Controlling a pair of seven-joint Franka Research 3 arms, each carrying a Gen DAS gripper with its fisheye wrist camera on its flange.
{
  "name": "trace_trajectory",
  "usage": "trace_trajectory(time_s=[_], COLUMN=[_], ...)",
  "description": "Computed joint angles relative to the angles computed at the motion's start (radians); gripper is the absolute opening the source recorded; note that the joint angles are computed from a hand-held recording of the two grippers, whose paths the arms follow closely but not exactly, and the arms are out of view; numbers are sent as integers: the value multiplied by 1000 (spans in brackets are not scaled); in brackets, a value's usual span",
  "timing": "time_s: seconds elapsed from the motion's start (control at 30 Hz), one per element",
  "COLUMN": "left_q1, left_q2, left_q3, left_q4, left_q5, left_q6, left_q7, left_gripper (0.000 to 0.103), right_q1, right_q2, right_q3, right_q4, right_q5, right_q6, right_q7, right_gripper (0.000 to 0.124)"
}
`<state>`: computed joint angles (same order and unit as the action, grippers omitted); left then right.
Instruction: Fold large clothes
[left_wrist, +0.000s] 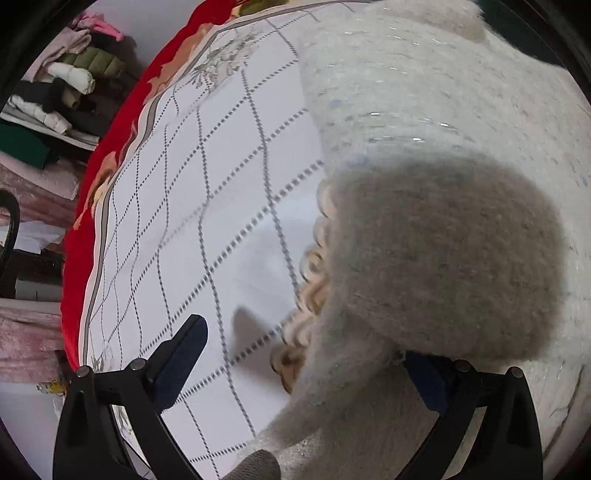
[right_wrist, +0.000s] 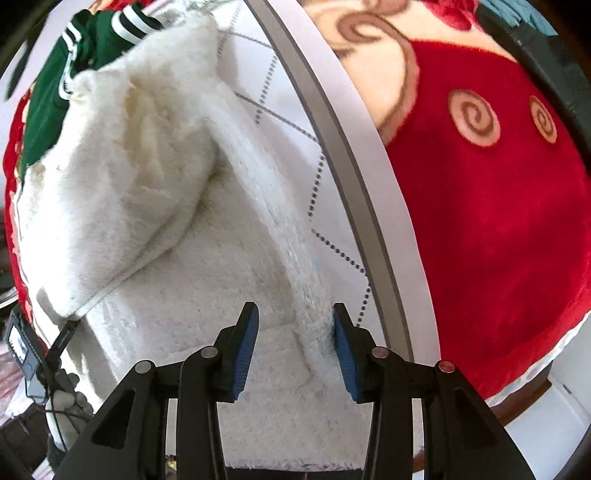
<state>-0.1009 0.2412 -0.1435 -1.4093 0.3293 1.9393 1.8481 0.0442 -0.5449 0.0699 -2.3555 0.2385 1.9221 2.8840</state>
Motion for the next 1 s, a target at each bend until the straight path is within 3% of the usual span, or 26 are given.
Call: trace_trajectory(time_s=[0.17, 0.27, 0.33, 0.37, 0.4, 0.57, 0.63, 0.77, 0.87, 0.93, 0.97, 1.0], left_q1=[-35, -47, -47, -43, -39, -34, -35, -23, 10, 20, 22, 23], left_q2=[136, 152, 150, 138, 129, 109, 119, 74, -55, -119, -150, -176], left_q3=[9, 15, 16, 16, 16, 14, 14, 9, -3, -5, -6, -6], left_q4=[191, 209, 204, 184, 167, 130, 151, 131, -9, -90, -134, -176], left_q5=[45, 68, 67, 65, 65, 68, 65, 39, -23, -43, -44, -42], left_q6=[-52, -25, -20, -3, 14, 48, 31, -3, 15, 24, 31, 40], left_q7=[-38, -38, -37, -35, -29, -19, -16, 18, 83, 122, 138, 151], left_gripper=[103, 103, 103, 103, 103, 103, 103, 103, 103, 103, 103, 103], right_q1=[-14, -30, -34, -31, -36, -64, -62, -45, -9, 17, 29, 34], right_q2=[32, 116, 176, 205, 234, 193, 185, 152, 96, 72, 58, 53], right_q3=[7, -23, -43, -56, -58, -62, -67, -57, -35, -30, -26, -20], right_q4=[83, 124, 145, 154, 171, 77, 69, 138, 122, 76, 43, 29], right_q5=[-67, -117, -128, -122, -146, -155, -146, -121, -56, 15, 46, 53], right_q6=[-33, -16, 2, 19, 21, 91, 86, -64, -114, -99, -69, -60], right_q7=[-11, -96, -150, -193, -217, -122, -147, -170, -164, -172, -182, -182], right_gripper=[43, 59, 59, 45, 6, 8, 10, 63, 68, 67, 43, 8])
